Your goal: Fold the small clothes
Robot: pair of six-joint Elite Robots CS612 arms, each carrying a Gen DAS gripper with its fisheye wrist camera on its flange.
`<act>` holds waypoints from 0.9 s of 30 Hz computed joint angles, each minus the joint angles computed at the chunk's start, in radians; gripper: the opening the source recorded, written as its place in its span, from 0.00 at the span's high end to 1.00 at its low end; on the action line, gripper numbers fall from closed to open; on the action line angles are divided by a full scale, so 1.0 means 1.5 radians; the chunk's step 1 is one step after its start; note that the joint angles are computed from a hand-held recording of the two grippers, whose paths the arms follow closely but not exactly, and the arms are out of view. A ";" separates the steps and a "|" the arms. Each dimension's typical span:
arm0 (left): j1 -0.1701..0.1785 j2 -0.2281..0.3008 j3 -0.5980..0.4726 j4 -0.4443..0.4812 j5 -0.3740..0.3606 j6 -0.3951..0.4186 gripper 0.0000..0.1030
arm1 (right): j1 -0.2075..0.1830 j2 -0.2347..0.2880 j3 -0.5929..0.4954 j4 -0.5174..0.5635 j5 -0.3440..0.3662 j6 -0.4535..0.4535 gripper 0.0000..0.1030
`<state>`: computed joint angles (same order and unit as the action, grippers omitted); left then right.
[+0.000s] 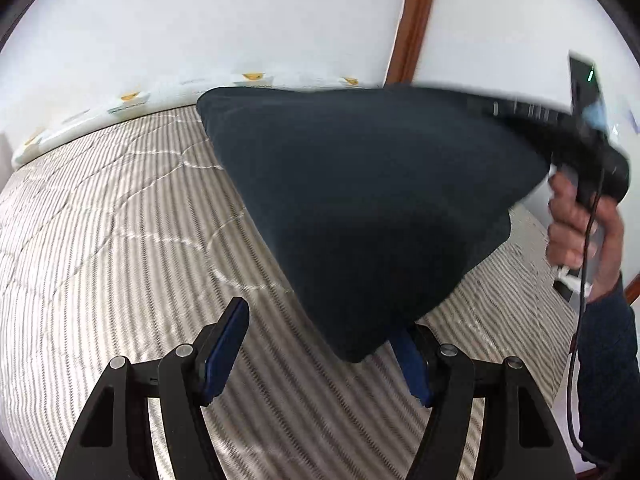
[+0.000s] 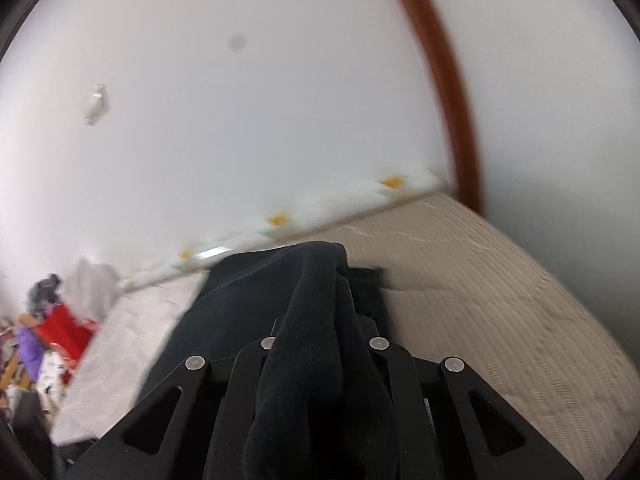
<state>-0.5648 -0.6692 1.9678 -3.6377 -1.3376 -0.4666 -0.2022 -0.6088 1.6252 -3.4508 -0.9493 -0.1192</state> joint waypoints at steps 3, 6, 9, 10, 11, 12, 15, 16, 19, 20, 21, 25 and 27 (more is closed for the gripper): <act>-0.002 0.003 -0.013 0.015 0.004 -0.001 0.35 | -0.012 0.009 -0.017 0.099 0.001 -0.020 0.86; -0.011 0.006 -0.017 0.014 0.037 0.000 0.35 | -0.015 0.008 -0.004 0.122 -0.023 -0.047 0.80; -0.016 0.002 -0.017 0.028 0.052 -0.011 0.35 | -0.016 0.002 0.015 0.098 -0.059 -0.058 0.66; -0.016 0.002 -0.018 0.031 0.054 -0.013 0.35 | -0.017 0.000 0.020 0.091 -0.066 -0.056 0.61; -0.017 0.003 -0.022 0.034 0.055 -0.011 0.36 | -0.018 -0.001 0.022 0.093 -0.077 -0.059 0.57; -0.019 0.004 -0.026 0.034 0.056 -0.006 0.40 | -0.016 -0.002 0.023 0.101 -0.085 -0.062 0.51; -0.017 0.006 -0.031 0.040 0.064 -0.014 0.56 | -0.015 0.003 0.009 0.152 -0.087 -0.060 0.49; -0.017 0.005 -0.030 0.042 0.064 -0.026 0.60 | -0.014 0.004 0.002 0.183 -0.085 -0.058 0.50; -0.021 0.000 -0.018 0.029 0.079 -0.039 0.73 | -0.012 0.009 -0.006 0.200 -0.062 -0.065 0.79; -0.021 0.000 -0.018 0.026 0.083 -0.038 0.75 | -0.010 0.010 -0.007 0.201 -0.052 -0.074 0.79; -0.020 -0.001 -0.016 0.023 0.084 -0.036 0.78 | -0.004 0.011 -0.005 0.178 -0.067 -0.077 0.81; -0.013 -0.004 -0.002 0.007 0.093 -0.046 0.81 | 0.014 0.011 -0.003 0.167 -0.088 -0.088 0.82; -0.008 -0.007 0.008 -0.007 0.099 -0.051 0.81 | 0.019 0.012 -0.008 0.179 -0.074 -0.084 0.83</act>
<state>-0.5765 -0.6792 1.9801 -3.6488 -1.1892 -0.5424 -0.1738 -0.5904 1.6126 -3.1822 -1.0598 -0.2446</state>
